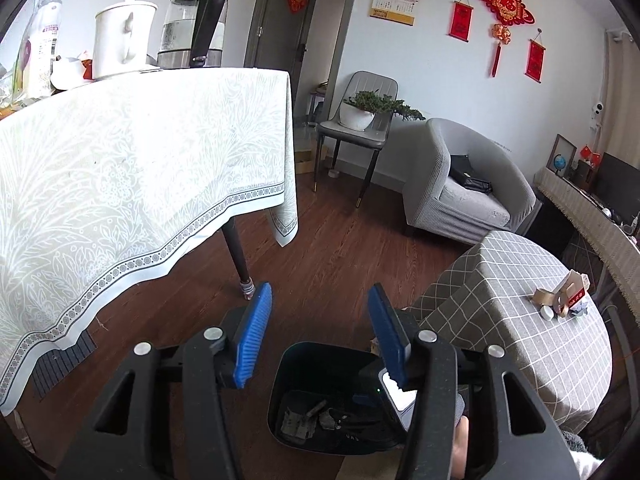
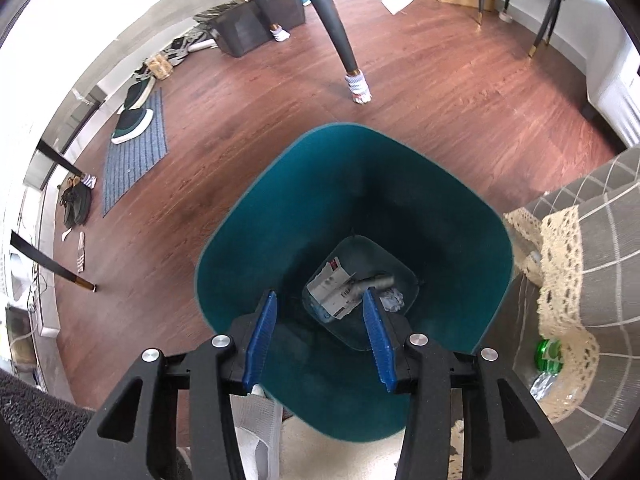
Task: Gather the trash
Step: 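Open the left tool over the bin while the right tool releases the black box, then move both tools back toward the table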
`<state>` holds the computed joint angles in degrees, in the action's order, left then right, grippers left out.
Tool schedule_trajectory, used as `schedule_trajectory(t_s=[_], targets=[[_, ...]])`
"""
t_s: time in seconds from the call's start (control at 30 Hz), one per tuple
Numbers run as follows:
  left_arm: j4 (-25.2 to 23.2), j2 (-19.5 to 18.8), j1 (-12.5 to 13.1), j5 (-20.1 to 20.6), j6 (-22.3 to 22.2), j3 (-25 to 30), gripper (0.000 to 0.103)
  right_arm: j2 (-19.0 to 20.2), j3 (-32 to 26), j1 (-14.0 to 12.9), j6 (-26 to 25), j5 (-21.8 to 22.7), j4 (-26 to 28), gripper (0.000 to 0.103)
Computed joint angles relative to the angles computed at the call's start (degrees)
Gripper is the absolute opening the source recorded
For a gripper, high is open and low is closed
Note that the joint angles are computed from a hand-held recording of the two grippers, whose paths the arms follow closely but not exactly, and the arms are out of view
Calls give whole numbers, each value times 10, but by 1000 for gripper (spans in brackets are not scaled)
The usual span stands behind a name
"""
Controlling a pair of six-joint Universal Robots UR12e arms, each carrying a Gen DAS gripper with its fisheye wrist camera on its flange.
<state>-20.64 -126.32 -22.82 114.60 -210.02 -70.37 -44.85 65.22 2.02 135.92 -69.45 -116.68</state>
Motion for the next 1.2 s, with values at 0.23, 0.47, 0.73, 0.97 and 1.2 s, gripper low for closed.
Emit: schedule_trajectory(t_s=[0.23, 0.47, 0.73, 0.97, 1.2], targets=[[6, -10, -10, 25, 29, 25, 61, -34, 23, -17, -22, 61, -29, 46], [20, -23, -13, 22, 38, 48, 67, -74, 49, -39, -29, 129, -76, 47], [13, -49, -22, 5, 44, 98, 69, -98, 59, -71, -1, 177, -135, 50], [-1, -87, -33, -22, 58, 168, 73, -104, 60, -99, 34, 186, -181, 53], [-35, -136, -44, -48, 72, 254, 75, -101, 55, -127, 72, 178, -220, 57]])
